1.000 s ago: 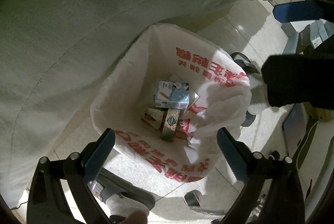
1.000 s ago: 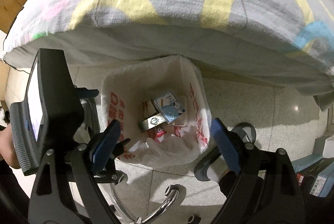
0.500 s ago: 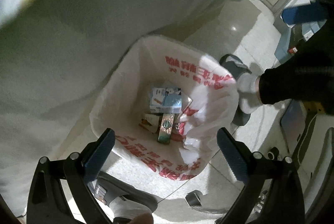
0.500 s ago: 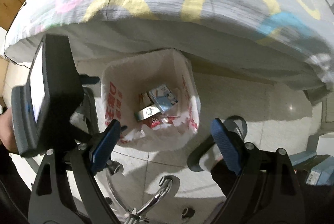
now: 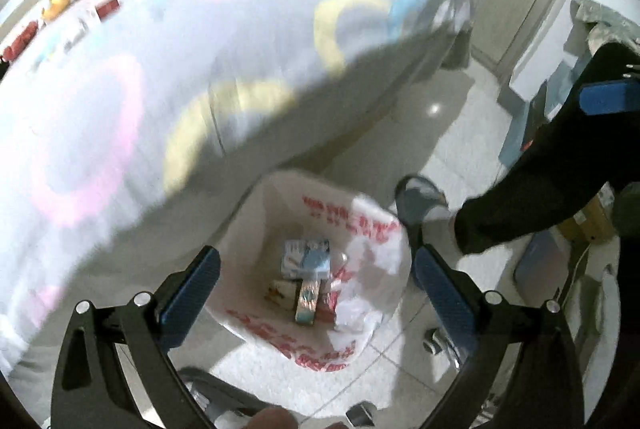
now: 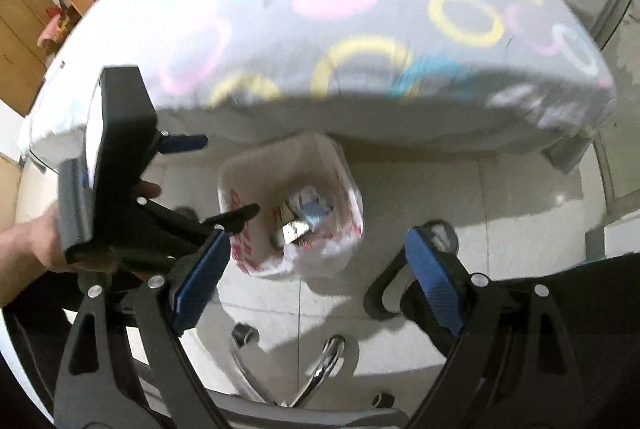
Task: Collect trash
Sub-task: 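Raise both tools back over the bed toward the last two items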
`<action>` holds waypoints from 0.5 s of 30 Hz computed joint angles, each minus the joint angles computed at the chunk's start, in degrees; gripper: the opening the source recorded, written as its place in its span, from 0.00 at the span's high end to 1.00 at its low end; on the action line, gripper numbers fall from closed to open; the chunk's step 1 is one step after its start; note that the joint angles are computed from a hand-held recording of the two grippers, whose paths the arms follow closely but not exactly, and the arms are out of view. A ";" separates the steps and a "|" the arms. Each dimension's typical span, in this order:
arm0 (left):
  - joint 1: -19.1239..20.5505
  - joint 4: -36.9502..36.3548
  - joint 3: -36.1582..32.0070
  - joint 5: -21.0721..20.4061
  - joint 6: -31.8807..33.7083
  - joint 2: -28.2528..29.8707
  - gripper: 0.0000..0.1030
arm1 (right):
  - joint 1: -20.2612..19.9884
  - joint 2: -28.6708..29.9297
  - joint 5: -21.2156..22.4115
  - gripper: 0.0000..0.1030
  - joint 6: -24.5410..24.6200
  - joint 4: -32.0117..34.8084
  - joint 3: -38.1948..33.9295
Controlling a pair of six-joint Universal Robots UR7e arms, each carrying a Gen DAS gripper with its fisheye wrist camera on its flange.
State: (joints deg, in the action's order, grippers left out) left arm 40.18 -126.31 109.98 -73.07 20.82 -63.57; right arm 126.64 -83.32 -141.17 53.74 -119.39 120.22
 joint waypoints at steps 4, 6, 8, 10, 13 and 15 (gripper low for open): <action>-0.56 -1.62 -2.75 -0.53 -1.23 -0.54 0.07 | 3.55 0.16 -4.91 0.11 0.56 1.32 -2.75; -0.32 -2.46 -4.48 -0.01 -2.02 -0.01 0.07 | 4.72 0.50 -6.37 0.09 -1.01 -0.48 -4.22; 0.23 -3.08 -7.07 0.62 -3.01 1.00 0.07 | 5.22 0.88 -7.42 0.07 -2.87 -2.95 -5.05; 0.87 -3.76 -9.58 1.53 -4.36 2.03 0.07 | 5.47 1.63 -8.45 0.07 -5.67 -6.31 -5.84; 1.90 -4.49 -13.77 2.83 -6.35 3.84 0.07 | 4.83 2.51 -10.35 0.07 -9.75 -10.34 -7.19; 2.39 -5.59 -15.97 3.72 -6.66 5.00 0.07 | 4.05 3.35 -10.42 0.07 -13.13 -13.17 -8.59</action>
State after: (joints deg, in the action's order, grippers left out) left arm 42.58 -131.90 94.01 -69.36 14.16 -58.57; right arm 130.69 -79.96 -151.59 40.61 -132.56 111.63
